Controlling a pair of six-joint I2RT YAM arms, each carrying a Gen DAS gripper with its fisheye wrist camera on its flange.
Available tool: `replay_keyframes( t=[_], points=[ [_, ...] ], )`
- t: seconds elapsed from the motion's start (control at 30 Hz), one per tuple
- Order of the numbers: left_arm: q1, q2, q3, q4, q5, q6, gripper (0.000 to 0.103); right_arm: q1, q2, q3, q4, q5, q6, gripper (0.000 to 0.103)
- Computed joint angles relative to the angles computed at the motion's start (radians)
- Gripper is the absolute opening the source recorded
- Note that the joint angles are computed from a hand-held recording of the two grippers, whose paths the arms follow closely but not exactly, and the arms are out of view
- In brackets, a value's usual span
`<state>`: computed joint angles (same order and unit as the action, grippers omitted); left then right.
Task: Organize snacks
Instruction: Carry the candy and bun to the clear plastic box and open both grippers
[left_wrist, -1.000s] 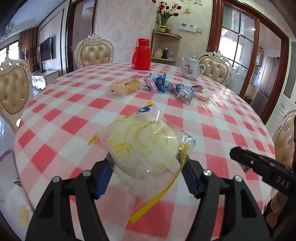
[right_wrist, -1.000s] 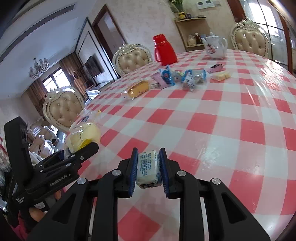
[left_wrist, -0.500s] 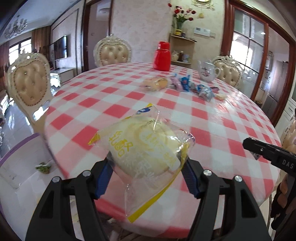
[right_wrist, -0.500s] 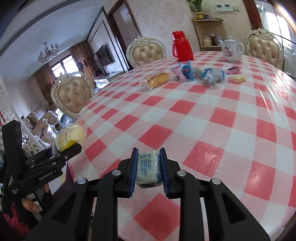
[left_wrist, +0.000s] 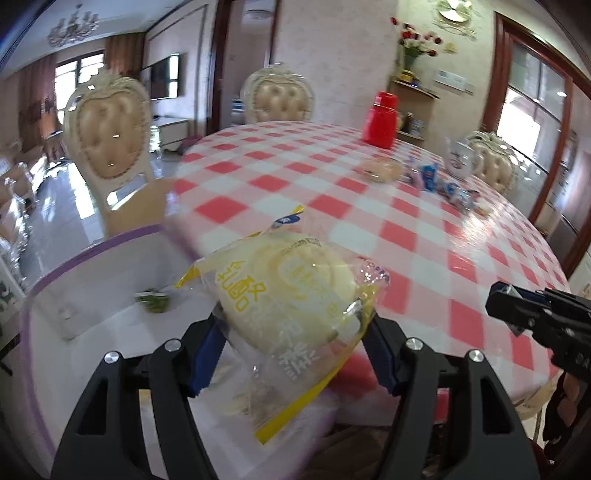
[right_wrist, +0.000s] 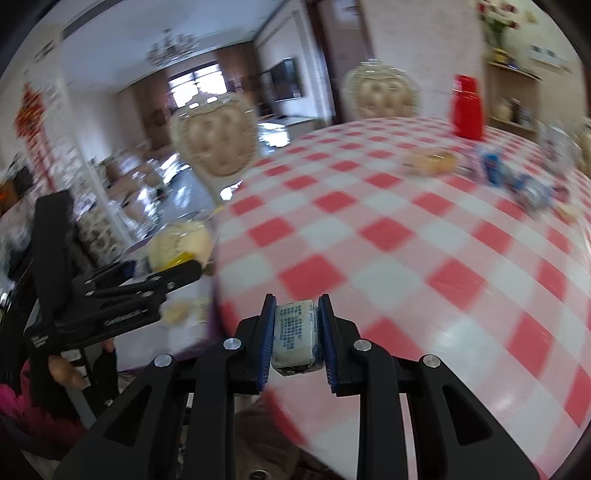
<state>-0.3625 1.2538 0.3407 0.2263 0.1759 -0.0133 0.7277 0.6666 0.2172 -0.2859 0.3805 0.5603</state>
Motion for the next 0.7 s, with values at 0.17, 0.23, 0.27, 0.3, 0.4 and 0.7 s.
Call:
replay_keyframes(
  t=[0.17, 0.23, 0.27, 0.3, 0.4, 0.7],
  points=[
    [0.196, 0.038, 0.038, -0.038, 0.090, 0.071, 0.068, 0.085, 0.328, 0.107, 0.200, -0.016, -0.049, 0.024],
    [0.259, 0.085, 0.077, -0.060, 0.109, 0.087, 0.068, 0.099, 0.449, 0.156, 0.261, -0.047, -0.075, 0.024],
    [0.295, 0.105, 0.093, -0.069, 0.117, 0.097, 0.068, 0.102, 0.508, 0.182, 0.290, -0.071, -0.089, 0.024],
    [0.326, 0.122, 0.106, -0.070, 0.119, 0.104, 0.068, 0.102, 0.562, 0.207, 0.315, -0.097, -0.101, 0.024],
    [0.382, 0.148, 0.132, -0.068, 0.081, 0.135, 0.068, 0.109, 0.700, 0.284, 0.363, -0.156, -0.127, 0.024],
    [0.499, 0.119, 0.167, -0.062, 0.008, 0.109, 0.092, 0.104, 0.882, 0.345, 0.577, -0.343, -0.165, 0.051]
  ],
)
